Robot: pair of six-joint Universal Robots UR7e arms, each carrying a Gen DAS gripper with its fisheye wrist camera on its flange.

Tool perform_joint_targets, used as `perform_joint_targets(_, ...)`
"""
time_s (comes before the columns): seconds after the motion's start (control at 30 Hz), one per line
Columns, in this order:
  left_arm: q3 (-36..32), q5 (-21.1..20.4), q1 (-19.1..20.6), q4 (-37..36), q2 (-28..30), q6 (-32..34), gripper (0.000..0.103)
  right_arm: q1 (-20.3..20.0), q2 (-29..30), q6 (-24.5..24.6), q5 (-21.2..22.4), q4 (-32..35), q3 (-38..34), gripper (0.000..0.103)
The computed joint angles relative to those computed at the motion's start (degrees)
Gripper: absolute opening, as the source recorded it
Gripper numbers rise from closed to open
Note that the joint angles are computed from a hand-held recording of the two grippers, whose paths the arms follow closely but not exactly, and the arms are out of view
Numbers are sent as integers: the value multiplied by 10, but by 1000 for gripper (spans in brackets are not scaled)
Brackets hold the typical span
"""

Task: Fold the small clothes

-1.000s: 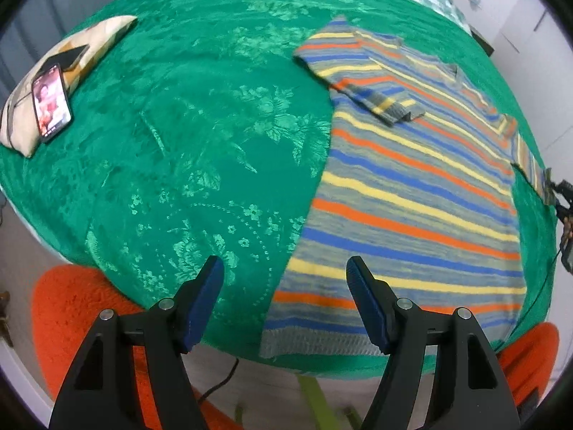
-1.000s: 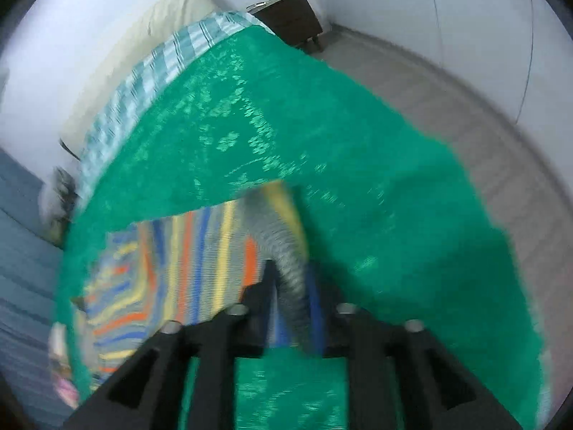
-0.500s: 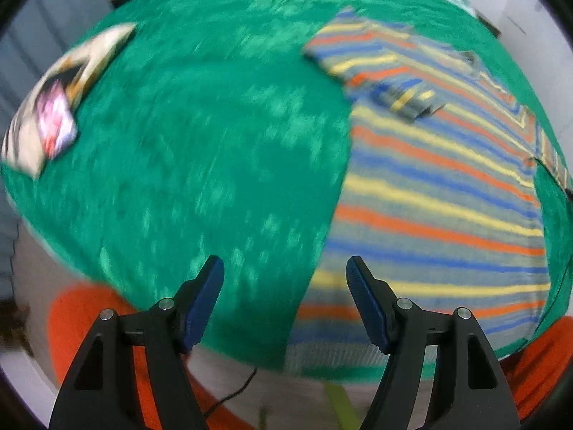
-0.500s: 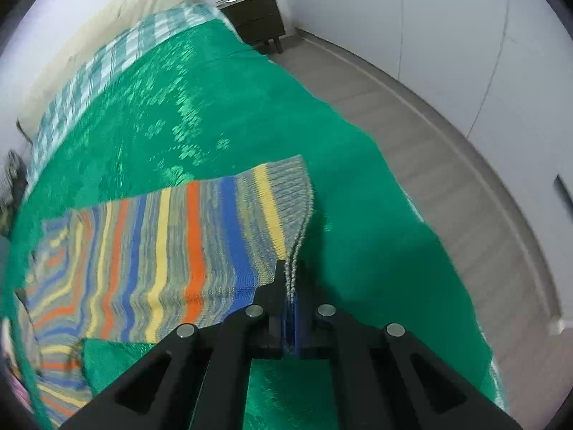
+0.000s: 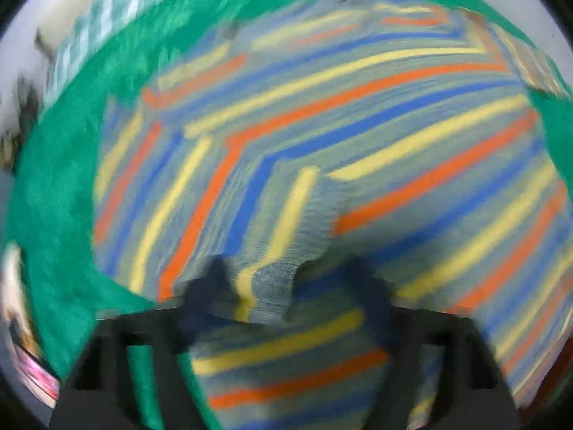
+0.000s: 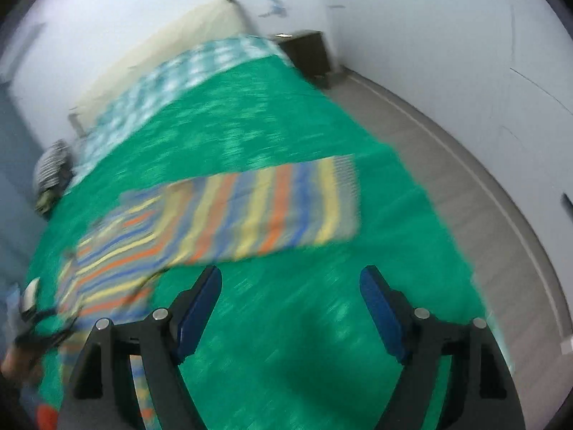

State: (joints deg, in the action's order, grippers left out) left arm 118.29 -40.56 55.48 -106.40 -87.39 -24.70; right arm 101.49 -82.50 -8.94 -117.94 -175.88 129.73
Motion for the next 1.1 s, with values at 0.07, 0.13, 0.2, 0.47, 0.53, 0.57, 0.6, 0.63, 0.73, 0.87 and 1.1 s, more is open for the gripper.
perform_joint_targets(0.07, -6, -28, 22, -41, -37, -25, 8, 19, -14, -3, 18, -14, 35, 79)
perform_joint_targets(0.13, -5, -23, 27, -72, -85, -43, 7, 39, -15, -8, 21, -47, 69, 79)
perform_joint_targets(0.2, -14, 29, 34, -66, -140, -90, 7, 53, -7, -10, 10, -80, 93, 79)
perform_joint_targets(0.47, -130, 188, 155, 196, -152, -328, 5, 58, 26, 18, 1, -113, 111, 79)
perform_joint_targets(0.53, -136, 195, 161, 220, -140, -343, 5, 61, 32, 22, -11, -108, 112, 79)
perform_joint_targets(0.57, -136, 201, 163, 228, -135, -345, 5, 58, 37, 17, -14, -107, 106, 79)
perform_joint_targets(0.6, -137, 208, 165, 236, -133, -346, 5, 58, 36, 16, -16, -106, 107, 79)
perform_joint_targets(0.63, -136, 215, 168, 240, -130, -345, 5, 59, 38, 17, -20, -106, 107, 79)
perform_joint_targets(0.73, -146, 219, 180, 278, -121, -379, 4, 55, 44, 20, -27, -101, 104, 79)
perform_joint_targets(0.87, -140, 194, 213, 191, -113, -316, 9, 52, 52, 23, -33, -83, 96, 79)
perform_joint_targets(1.1, -9, 104, 123, 66, -283, -195, 67, -17, 47, 42, 178, 41, 45, 79)
